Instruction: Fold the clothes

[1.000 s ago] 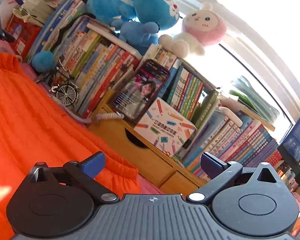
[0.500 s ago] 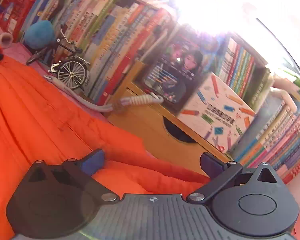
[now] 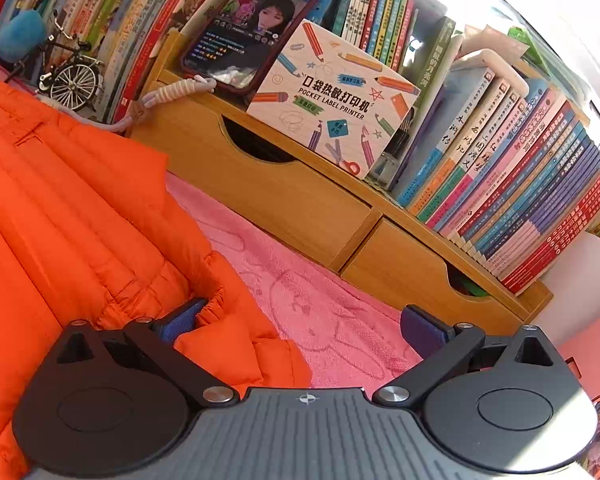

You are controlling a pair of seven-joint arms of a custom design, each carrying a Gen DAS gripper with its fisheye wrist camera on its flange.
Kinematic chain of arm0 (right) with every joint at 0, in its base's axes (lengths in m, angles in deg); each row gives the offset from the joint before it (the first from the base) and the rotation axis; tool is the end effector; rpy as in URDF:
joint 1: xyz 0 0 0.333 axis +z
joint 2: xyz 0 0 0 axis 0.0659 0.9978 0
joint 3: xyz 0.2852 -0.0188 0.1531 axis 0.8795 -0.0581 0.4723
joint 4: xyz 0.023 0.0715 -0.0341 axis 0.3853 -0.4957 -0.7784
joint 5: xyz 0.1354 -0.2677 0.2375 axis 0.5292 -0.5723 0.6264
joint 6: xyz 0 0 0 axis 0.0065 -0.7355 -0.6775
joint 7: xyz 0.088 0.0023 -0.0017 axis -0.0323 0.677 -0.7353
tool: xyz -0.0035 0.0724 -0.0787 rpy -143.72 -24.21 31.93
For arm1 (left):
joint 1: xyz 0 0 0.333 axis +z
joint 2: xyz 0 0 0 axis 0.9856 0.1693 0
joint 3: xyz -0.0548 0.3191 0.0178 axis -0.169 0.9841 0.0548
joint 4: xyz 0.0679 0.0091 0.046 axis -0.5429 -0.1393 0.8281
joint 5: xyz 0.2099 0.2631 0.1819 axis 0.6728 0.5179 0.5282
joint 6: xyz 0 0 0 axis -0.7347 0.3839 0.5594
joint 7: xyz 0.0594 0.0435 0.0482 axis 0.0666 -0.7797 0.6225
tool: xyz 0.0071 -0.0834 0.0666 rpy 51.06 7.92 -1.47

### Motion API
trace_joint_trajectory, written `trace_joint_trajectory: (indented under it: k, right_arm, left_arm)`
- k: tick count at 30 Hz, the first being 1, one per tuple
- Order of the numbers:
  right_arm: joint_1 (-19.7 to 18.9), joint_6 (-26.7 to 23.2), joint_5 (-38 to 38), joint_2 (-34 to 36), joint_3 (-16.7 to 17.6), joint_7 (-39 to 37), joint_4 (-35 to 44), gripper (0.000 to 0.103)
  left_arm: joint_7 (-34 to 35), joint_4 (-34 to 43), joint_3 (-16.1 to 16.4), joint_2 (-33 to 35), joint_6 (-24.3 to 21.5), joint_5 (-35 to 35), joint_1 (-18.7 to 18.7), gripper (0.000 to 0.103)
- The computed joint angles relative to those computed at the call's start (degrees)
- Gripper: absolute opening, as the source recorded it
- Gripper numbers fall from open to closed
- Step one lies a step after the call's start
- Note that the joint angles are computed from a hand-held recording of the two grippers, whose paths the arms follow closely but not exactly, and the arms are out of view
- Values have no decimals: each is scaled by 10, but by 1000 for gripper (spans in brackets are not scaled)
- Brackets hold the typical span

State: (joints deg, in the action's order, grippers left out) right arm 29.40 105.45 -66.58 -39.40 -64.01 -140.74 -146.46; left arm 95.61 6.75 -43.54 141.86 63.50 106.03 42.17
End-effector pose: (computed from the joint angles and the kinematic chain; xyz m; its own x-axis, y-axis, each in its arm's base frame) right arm 0.5890 0.2464 0.3248 -0.1755 -0.8495 0.4975 -0.5777 -0.3203 -0.7508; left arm 0.6881 -0.4422 0.3403 -0.2283 -0.7341 -0.6396 -0.3342 0.6761 -0.6567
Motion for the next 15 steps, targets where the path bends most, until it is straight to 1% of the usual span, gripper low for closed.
trace_joint_trajectory:
  k: [1,2,3,4,5,7,9,10,11,13,14,15]
  right_arm:
    - [-1,-1,13,0,2,-8,4,102]
    - [8,-26,27,-2,4,-29,10,102]
    - [27,-66,22,-7,5,-38,11,102]
    - [45,-108,10,-13,6,-41,8,102]
    - [60,-139,-4,-27,10,-32,-1,102]
    - [74,-166,-18,-69,28,17,-31,102]
    - [91,-208,-12,-92,54,52,-50,103]
    - [100,-237,-7,-94,66,52,-52,103]
    - [104,-240,0,-101,75,59,-55,103]
    - [112,-220,16,-120,85,86,-67,102]
    - [99,-177,30,-134,96,115,-74,98]
    - [88,-115,45,-150,99,152,-83,85]
  left_arm:
    - [22,-2,2,-6,-19,3,-8,103]
    - [5,-23,16,-22,-19,27,-22,103]
    - [-39,-59,34,-49,-5,69,-38,103]
    - [-72,-89,38,-74,10,98,-43,103]
    - [-85,-118,25,-106,28,100,-38,103]
    - [-101,-167,-4,-162,61,94,-23,103]
    - [-60,-197,-57,-196,83,39,9,103]
    - [-37,-212,-85,-212,92,7,26,103]
    - [-11,-226,-110,-225,101,-29,42,103]
    - [44,-238,-145,-231,103,-92,57,103]
    - [74,-238,-160,-228,97,-128,63,103]
    - [102,-237,-174,-225,89,-162,68,103]
